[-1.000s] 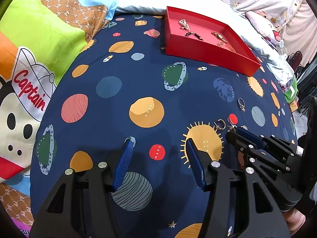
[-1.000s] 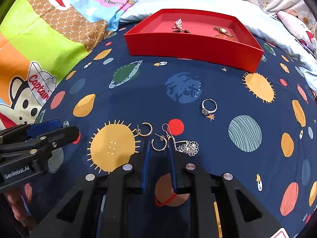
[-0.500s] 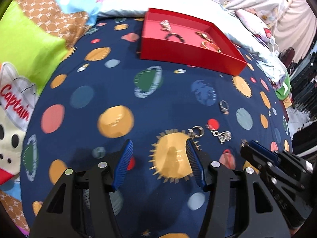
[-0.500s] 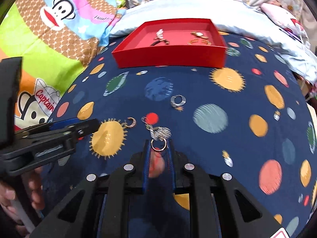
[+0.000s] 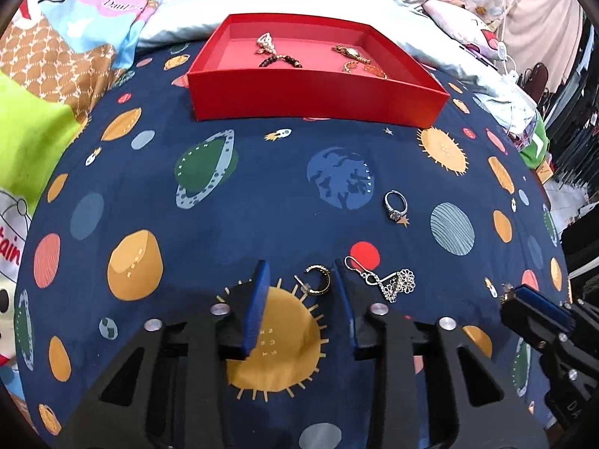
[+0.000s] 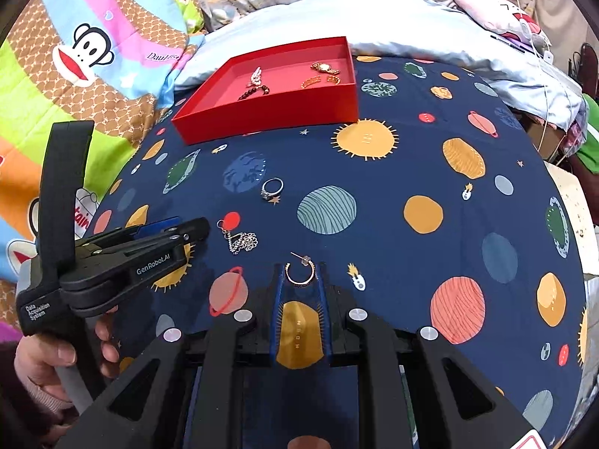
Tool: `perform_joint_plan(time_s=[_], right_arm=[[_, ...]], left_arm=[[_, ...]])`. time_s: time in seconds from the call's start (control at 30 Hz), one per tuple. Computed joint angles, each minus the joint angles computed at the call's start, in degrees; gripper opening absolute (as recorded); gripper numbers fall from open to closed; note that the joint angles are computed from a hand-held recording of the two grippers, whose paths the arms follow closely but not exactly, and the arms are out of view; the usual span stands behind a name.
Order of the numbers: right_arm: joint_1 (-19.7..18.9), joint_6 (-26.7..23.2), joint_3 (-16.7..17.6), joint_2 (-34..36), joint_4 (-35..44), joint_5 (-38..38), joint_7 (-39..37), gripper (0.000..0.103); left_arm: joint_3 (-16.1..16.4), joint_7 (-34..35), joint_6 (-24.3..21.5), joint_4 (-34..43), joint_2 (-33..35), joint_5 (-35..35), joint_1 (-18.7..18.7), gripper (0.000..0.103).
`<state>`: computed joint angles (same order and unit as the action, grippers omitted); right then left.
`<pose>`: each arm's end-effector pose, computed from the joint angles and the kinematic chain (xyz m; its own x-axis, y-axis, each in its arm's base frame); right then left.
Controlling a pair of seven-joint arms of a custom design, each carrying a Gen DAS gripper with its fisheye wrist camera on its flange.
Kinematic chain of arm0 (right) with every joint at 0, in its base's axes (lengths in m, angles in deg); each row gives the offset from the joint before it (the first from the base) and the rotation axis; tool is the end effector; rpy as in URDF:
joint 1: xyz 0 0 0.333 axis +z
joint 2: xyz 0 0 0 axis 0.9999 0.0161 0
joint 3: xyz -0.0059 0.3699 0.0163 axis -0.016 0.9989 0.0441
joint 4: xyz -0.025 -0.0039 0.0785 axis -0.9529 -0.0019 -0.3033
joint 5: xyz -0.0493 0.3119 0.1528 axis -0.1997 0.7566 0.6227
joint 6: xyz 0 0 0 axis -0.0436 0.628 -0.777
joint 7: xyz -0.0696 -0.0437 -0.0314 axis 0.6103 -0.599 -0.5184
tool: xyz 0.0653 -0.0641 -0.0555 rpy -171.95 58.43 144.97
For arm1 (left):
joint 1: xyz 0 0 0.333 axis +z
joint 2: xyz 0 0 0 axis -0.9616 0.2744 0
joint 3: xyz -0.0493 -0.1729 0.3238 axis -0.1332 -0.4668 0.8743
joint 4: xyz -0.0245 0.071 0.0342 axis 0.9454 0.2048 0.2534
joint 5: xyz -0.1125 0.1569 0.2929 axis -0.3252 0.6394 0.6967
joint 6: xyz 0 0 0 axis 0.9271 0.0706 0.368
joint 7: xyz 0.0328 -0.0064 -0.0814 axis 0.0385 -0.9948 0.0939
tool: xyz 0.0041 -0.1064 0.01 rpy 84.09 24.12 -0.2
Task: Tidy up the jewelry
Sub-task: 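Grasp a gold hoop earring with the left tool while the right tool grasps another hoop, then carry both hoop earrings into the red tray and open both tools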
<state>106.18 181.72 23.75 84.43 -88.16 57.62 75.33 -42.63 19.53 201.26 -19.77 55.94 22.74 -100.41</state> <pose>0.4771 0.2165 0.5442 -0.1075 -0.9756 -0.1914 -0.8300 0.1940 -0.5230 0.5816 -0.4125 0.5094 -0.3262 -0.9361 0.1316 -0.8308 0.2175 -0.5123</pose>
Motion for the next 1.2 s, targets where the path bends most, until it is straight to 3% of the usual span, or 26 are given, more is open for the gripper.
perform_joint_plan(time_s=[0.23,0.3,0.47,1.2], right_arm=[[-0.2,1.1,-0.2,-0.1,-0.7,0.7,-0.1,0.015],[-0.3,1.3,-0.2,-0.2,-0.8,0.7,0.0,0.015],[-0.5,1.3,-0.2,-0.6,-1.0,0.5,0.2,0.015],[-2.6,-1.3,1.9,-6.9,-2.7,-3.3,3.6,0.015]], left_arm=[[0.9,-0.2,-0.6,0.7,0.4,2.5,-1.5,0.031],[2.1,-1.3,-0.7,0.8,0.4,5.0,-2.7,0.02],[1.8,-1.9,-0.4,0.0,0.0,6.4,-2.6,0.02],[-1.7,1.3,4.7,-12.8,-12.4,-1.7,4.4,0.02]])
